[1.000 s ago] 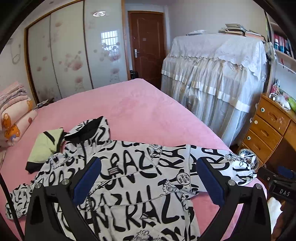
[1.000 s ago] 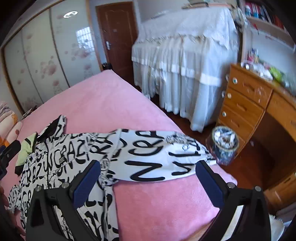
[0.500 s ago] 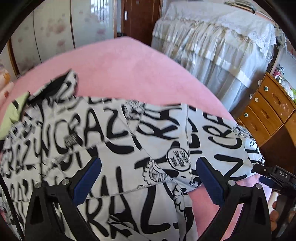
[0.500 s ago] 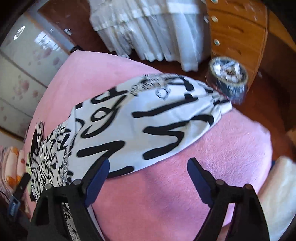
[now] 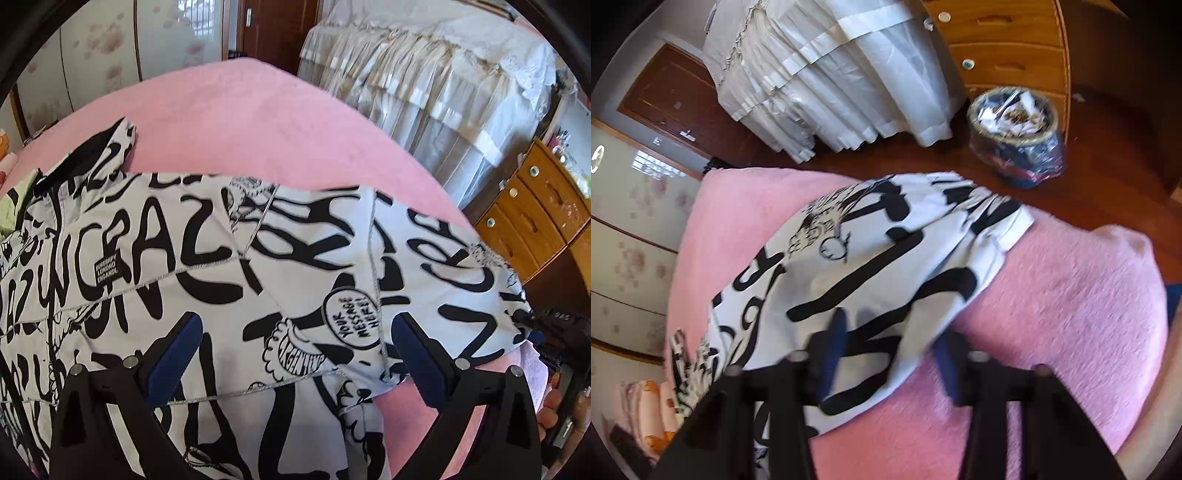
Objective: Fold large clothes
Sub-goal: 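Move the right tool to the jacket's sleeve cuff and grasp it, then lift the sleeve with the right tool and fold it across the jacket body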
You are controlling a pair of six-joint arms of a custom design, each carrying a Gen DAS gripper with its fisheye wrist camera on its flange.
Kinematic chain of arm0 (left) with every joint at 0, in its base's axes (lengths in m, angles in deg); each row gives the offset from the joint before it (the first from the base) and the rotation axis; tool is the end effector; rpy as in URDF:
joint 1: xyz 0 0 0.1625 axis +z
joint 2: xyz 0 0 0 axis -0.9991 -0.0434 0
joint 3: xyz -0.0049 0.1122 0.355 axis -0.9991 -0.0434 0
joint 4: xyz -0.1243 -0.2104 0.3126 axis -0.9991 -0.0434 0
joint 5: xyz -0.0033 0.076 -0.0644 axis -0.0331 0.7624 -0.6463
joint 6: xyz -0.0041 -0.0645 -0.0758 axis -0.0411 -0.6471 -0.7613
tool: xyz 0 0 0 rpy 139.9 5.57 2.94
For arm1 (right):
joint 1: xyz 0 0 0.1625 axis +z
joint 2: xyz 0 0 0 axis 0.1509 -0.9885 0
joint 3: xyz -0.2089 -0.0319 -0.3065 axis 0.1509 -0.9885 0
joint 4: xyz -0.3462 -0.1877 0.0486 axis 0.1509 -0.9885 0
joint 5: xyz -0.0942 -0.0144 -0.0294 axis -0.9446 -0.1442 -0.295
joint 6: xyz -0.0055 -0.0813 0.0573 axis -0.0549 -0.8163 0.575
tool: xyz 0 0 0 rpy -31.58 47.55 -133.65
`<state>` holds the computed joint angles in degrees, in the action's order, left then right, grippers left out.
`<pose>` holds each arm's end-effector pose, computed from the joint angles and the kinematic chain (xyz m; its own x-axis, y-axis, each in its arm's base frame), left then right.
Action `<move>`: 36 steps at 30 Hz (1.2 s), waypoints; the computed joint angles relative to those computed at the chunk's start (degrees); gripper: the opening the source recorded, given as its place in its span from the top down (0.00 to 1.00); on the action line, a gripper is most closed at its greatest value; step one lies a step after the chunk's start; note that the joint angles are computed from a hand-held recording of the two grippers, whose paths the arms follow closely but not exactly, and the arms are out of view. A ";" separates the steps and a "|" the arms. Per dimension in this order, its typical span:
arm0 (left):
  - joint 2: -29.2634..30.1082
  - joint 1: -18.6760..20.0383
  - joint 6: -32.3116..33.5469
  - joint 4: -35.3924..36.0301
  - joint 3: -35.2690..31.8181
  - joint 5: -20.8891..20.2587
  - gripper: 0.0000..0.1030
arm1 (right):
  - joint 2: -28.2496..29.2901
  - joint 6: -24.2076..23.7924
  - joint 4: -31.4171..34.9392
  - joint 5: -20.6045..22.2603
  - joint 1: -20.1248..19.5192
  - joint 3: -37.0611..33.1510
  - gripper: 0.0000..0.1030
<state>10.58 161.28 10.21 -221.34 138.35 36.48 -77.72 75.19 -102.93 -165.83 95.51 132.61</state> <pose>0.0120 -0.6669 0.3176 -0.7964 -0.0292 -0.6041 0.3256 0.8210 -0.4690 0.2459 -0.6833 0.0132 -0.8335 0.5030 0.2286 0.2125 0.6738 -0.7077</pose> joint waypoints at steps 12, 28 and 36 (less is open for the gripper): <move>-7.65 0.56 -4.50 5.65 0.97 -2.70 0.08 | 15.79 -40.32 -10.70 0.40 11.71 -25.23 0.94; -11.64 11.33 -7.80 12.09 -0.86 -12.66 0.08 | 25.27 -41.21 21.74 8.58 12.85 -31.86 0.83; -7.24 16.07 -10.93 14.20 -5.20 -27.10 0.08 | 15.83 -41.00 6.45 10.23 13.95 -14.62 0.37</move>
<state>3.34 177.35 -0.72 -207.14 133.16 9.39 -61.89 34.19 -96.49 -155.60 109.47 117.99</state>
